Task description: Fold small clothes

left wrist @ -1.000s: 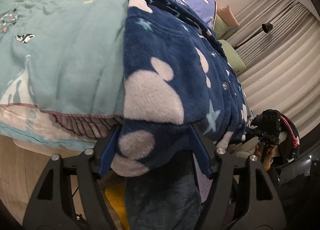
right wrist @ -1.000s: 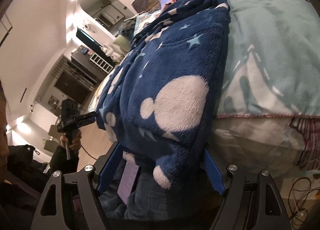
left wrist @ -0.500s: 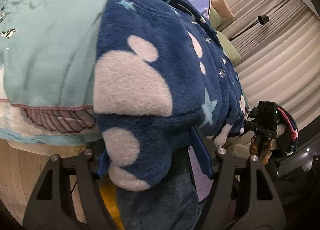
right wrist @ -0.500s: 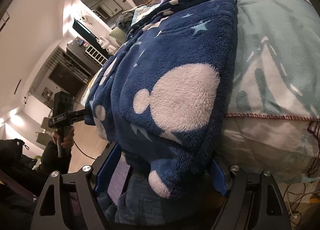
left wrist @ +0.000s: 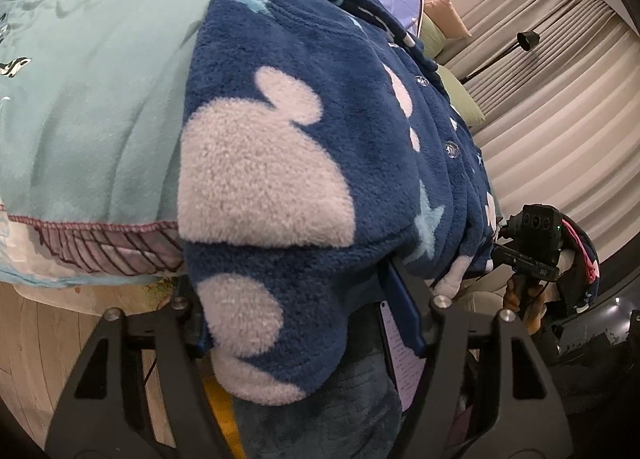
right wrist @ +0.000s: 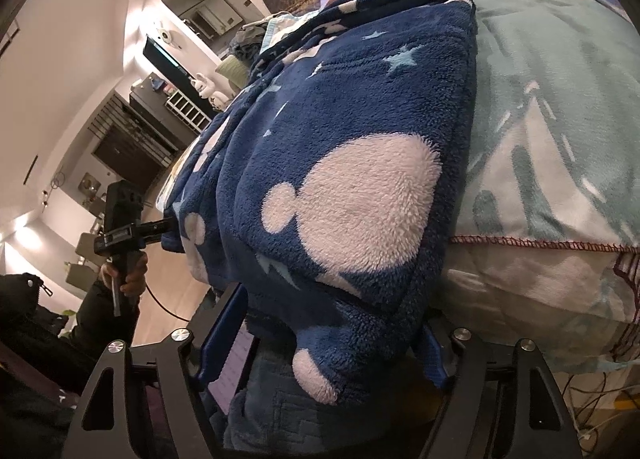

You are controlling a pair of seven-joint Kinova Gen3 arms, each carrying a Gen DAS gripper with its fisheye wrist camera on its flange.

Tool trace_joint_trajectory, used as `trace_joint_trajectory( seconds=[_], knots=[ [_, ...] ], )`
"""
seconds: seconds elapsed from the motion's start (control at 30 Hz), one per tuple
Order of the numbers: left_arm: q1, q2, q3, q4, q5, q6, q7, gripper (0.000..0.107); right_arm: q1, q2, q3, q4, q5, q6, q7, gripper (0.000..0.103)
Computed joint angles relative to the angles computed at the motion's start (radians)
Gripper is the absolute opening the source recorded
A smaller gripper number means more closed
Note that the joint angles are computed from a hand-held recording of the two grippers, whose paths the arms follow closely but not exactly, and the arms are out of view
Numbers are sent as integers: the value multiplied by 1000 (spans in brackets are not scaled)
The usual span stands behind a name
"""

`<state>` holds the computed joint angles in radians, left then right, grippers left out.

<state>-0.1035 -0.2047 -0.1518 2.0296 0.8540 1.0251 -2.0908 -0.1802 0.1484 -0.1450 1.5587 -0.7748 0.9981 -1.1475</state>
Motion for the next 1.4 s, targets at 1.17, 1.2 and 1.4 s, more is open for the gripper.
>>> trace_joint_trajectory(
  seconds=[1.17,1.2,1.4],
  knots=[
    [-71,-37,-76,77,180,100,-93,25,118,39,18,48,-361,73,254,11],
    [-73,-45,-79,80,193,102,-102,25,120,40,17,50,-366,74,258,11],
    [-67,-65,-85,54,217,111,-107,23,128,40,17,52,-398,78,277,11]
  ],
)
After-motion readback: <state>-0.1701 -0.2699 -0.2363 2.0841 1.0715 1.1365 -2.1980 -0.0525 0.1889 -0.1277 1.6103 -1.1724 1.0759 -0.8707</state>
